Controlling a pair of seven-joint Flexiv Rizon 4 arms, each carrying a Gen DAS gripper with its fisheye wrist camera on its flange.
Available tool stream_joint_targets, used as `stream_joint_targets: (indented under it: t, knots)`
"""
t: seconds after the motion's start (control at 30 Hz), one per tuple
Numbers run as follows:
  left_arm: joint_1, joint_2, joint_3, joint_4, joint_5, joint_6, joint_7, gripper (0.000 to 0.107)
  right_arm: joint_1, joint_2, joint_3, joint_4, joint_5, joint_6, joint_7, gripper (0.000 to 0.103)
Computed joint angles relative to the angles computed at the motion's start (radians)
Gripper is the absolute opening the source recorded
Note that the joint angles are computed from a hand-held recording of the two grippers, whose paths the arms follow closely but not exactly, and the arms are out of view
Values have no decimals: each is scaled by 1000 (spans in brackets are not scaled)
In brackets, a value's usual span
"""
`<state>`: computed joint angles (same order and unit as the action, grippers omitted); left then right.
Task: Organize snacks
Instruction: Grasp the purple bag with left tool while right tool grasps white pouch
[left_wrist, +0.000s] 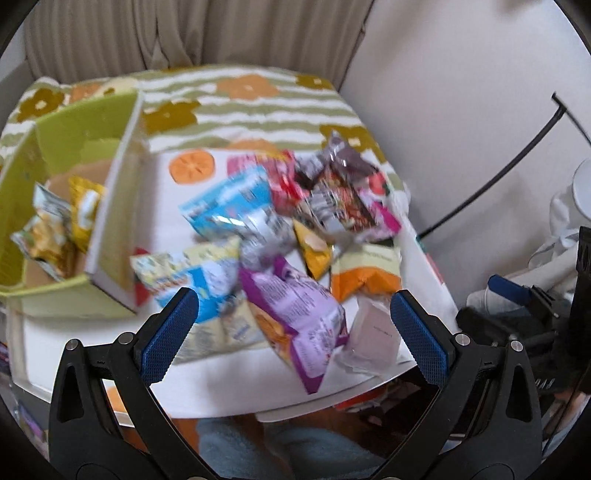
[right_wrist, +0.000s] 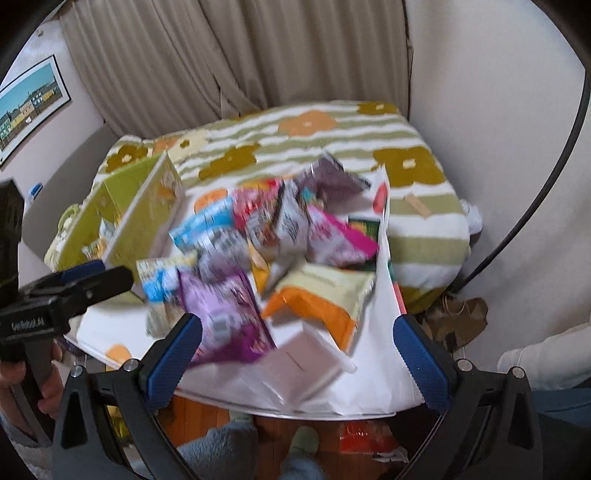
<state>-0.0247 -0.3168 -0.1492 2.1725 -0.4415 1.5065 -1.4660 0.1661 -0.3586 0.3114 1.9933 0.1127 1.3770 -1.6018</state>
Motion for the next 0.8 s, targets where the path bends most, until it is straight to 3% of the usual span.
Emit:
stream_joint_targets:
  t: [0.1, 0.27, 0.57, 0.67, 0.8]
  knots:
    - [-13, -47, 6, -38, 12, -38, -12, 103, -71, -45, 68, -25, 64, -34, -99, 103]
    - [0, -125, -19, -85, 5, -74, 5, 103, -115, -113, 124, -47, 113, -45, -266, 103]
    - [-29, -221, 23, -158, 65, -124, -16, 101, -144, -215, 164, -96, 117, -114, -487, 103]
    - [-22, -241, 19, -174, 72, -144, -10, 89, -140, -233, 166, -109, 122, -135, -538, 103]
    - [-1, -259, -4, -183, 66, -155, 20, 87, -117, -253, 148, -133, 121, -173, -567, 103]
